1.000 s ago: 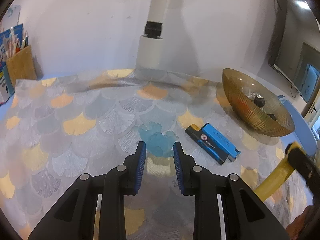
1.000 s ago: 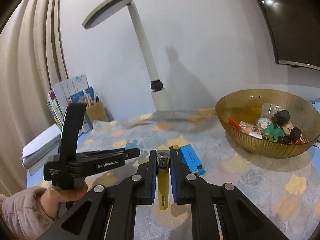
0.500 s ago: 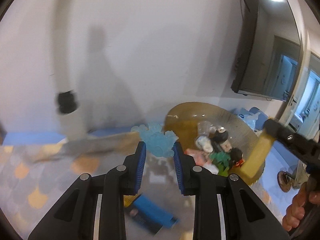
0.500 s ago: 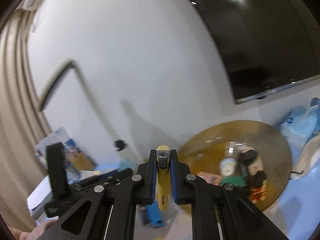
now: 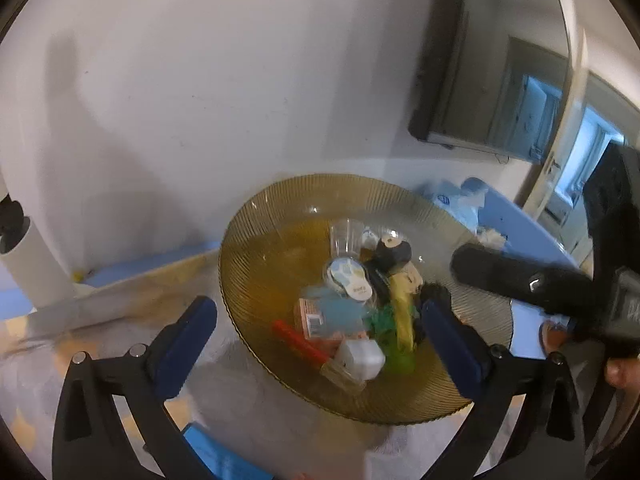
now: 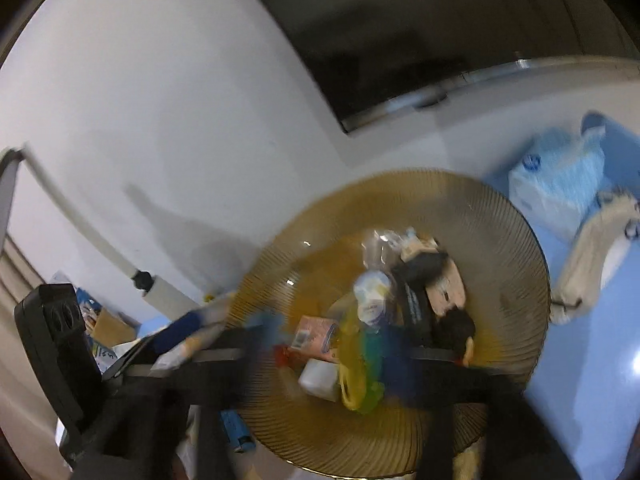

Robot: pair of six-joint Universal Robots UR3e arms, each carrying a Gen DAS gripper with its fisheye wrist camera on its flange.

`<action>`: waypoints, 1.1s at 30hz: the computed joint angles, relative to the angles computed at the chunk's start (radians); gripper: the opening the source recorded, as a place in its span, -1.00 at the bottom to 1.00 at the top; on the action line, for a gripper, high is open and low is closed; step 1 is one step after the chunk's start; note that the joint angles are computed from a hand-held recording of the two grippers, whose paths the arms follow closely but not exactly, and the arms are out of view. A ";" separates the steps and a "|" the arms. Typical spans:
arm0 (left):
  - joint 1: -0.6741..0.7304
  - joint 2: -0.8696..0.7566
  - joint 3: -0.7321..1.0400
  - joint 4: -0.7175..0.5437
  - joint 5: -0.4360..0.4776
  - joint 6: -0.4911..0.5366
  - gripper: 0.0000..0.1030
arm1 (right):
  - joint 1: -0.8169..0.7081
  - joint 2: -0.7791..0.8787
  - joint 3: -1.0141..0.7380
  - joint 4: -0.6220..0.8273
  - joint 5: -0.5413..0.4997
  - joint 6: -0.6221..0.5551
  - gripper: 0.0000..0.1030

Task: Organize rigid objects
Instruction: 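Carry the teal toy and yellow lighter into the amber bowl and release both, then withdraw both open tools from the bowl toward the two lighters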

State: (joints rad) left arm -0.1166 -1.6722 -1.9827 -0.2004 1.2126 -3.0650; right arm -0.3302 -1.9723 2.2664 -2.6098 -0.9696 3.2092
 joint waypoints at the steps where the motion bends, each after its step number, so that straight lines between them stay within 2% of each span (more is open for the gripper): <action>1: -0.004 0.009 -0.012 0.005 0.012 0.007 0.99 | -0.017 -0.002 0.011 -0.014 0.023 -0.005 1.00; 4: -0.001 0.046 -0.039 -0.019 0.042 0.015 0.99 | -0.026 -0.013 0.033 -0.032 0.041 -0.009 1.00; 8: 0.064 0.109 -0.087 -0.042 0.023 0.016 0.99 | -0.008 -0.035 0.044 -0.039 0.025 0.019 1.00; 14: 0.193 0.251 -0.135 -0.165 0.004 0.067 0.99 | 0.035 -0.135 0.007 0.054 0.050 0.034 1.00; 18: 0.329 0.416 -0.218 -0.305 -0.045 0.145 0.99 | 0.252 -0.101 -0.062 0.002 -0.126 0.055 1.00; 22: 0.400 0.515 -0.312 -0.367 -0.056 0.223 0.99 | 0.401 -0.073 -0.046 -0.070 -0.222 0.096 1.00; 24: 0.414 0.536 -0.351 -0.375 -0.048 0.247 0.99 | 0.443 -0.070 -0.018 -0.092 -0.235 0.124 0.99; 30: 0.442 0.561 -0.451 -0.365 -0.063 0.334 0.99 | 0.564 -0.031 0.043 -0.132 -0.357 0.164 0.92; 33: 0.429 0.543 -0.482 -0.360 -0.047 0.389 0.99 | 0.670 0.051 0.028 -0.127 -0.523 0.162 0.81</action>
State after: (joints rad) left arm 0.3122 -1.1290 -2.4644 -0.5602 1.1654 -2.6757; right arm 0.3398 -1.9216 2.2940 -2.7373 -1.4925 3.3707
